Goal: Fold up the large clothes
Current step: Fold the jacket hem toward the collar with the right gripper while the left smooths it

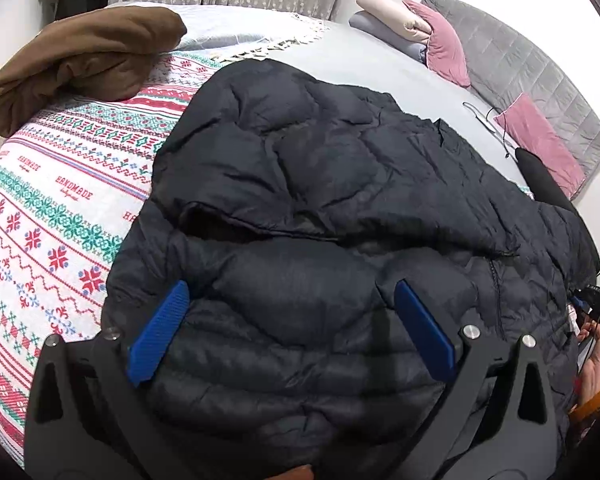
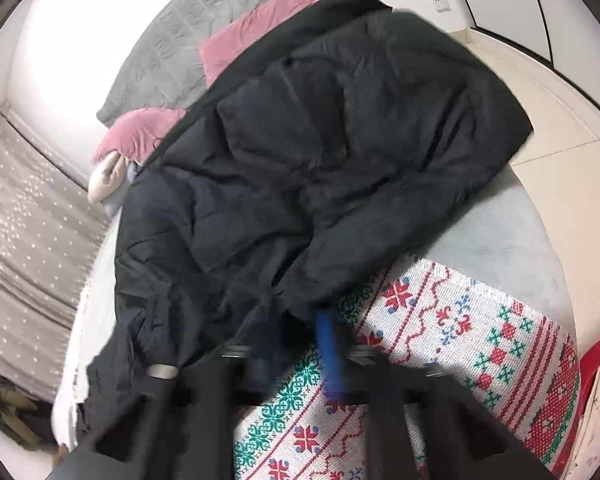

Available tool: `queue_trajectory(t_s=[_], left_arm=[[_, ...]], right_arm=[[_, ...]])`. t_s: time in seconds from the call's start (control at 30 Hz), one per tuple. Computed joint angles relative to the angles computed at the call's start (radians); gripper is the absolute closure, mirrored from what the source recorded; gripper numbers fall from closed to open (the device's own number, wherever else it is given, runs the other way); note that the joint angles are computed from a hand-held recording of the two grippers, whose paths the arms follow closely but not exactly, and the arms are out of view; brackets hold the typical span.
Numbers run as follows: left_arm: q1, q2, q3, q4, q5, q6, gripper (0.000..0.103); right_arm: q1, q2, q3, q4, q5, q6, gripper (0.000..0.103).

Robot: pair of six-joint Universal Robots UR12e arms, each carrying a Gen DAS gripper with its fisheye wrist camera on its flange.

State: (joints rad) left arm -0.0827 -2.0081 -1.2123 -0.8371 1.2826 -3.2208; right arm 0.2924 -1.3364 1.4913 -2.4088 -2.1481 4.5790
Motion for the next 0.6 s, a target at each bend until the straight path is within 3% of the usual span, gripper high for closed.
queue_trajectory(t_s=[0.13, 0.2, 0.33, 0.43, 0.53, 0.6], left_arm=[[0.004, 0.004, -0.005, 0.010, -0.015, -0.008, 0.001], [0.005, 0.006, -0.007, 0.015, -0.018, -0.006, 0.001], [0.003, 0.011, -0.014, 0.030, -0.021, 0.002, 0.001], [0.000, 0.018, -0.023, 0.052, -0.019, 0.015, 0.001], [-0.005, 0.025, -0.031, 0.069, -0.014, 0.035, 0.001], [-0.009, 0.028, -0.032, 0.075, -0.009, 0.051, 0.001]], right_arm=[[0.026, 0.016, -0.037, -0.047, -0.102, -0.079, 0.095], [0.045, 0.047, -0.089, -0.101, -0.146, -0.189, 0.096], [0.081, 0.099, -0.175, -0.204, -0.163, -0.399, 0.096], [0.102, 0.167, -0.281, -0.284, -0.120, -0.598, 0.096], [0.119, 0.206, -0.355, -0.323, 0.014, -0.766, 0.096], [0.127, 0.247, -0.419, -0.297, 0.113, -0.848, 0.096]])
